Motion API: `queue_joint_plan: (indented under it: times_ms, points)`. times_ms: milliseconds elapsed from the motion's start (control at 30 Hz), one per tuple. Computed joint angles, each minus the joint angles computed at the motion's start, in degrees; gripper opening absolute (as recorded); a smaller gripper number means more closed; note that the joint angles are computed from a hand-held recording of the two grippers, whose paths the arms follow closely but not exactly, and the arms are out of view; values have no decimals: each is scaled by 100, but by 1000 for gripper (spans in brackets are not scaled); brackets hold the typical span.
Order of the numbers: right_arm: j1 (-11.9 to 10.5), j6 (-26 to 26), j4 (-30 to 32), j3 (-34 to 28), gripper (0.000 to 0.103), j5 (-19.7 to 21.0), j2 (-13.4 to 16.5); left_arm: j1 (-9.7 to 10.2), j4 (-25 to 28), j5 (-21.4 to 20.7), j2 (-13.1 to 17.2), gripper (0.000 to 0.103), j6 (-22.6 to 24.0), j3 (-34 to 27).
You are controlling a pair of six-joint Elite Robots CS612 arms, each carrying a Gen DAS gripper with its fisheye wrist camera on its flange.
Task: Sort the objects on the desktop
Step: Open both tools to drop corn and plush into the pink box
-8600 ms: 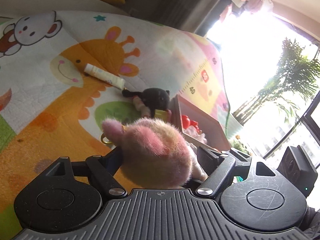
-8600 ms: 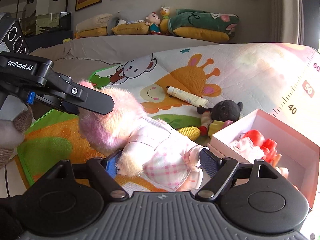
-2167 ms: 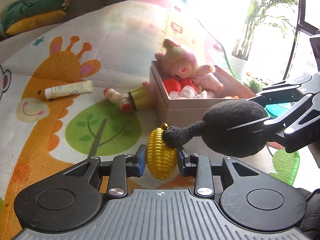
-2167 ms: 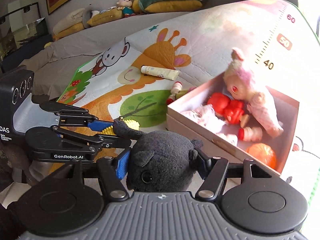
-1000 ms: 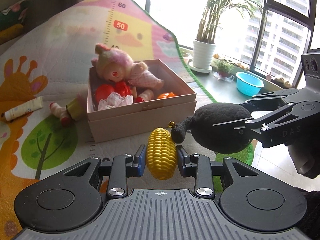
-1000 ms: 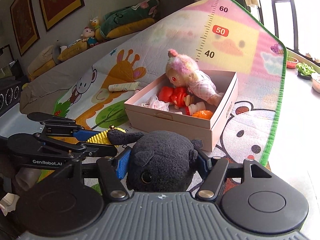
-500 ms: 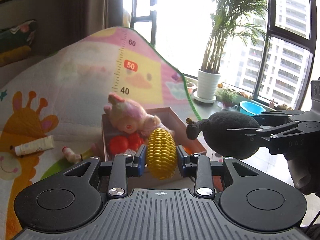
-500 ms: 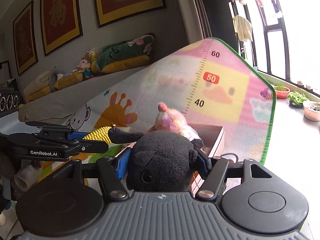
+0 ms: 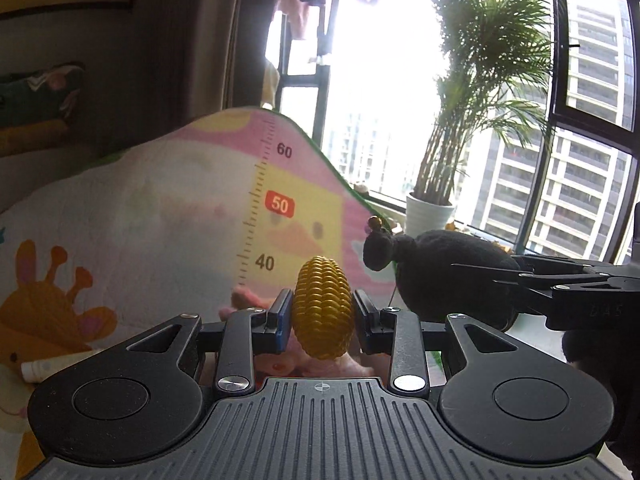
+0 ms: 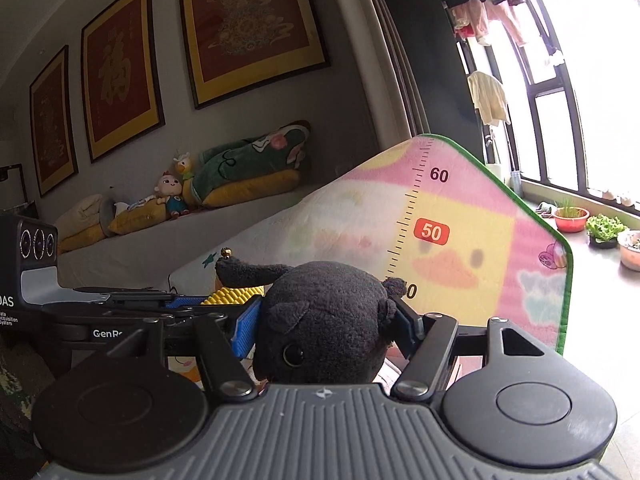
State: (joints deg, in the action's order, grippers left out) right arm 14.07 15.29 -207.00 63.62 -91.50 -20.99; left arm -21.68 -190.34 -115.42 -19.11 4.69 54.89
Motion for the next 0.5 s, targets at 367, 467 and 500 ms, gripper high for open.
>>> queue_joint_plan:
  times_ms: [367, 467, 500]
  points:
    - [-103, 392, 1200, -687, 73, 56, 438, 30, 1367, 226, 699, 77, 230, -1071]
    - [-73, 227, 1398, -799, 73, -52, 499, 90, 1304, 263, 756, 78, 218, -1109]
    - [-68, 190, 1441, -825, 74, -60, 511, 113, 1230, 319, 741, 78, 220, -1055]
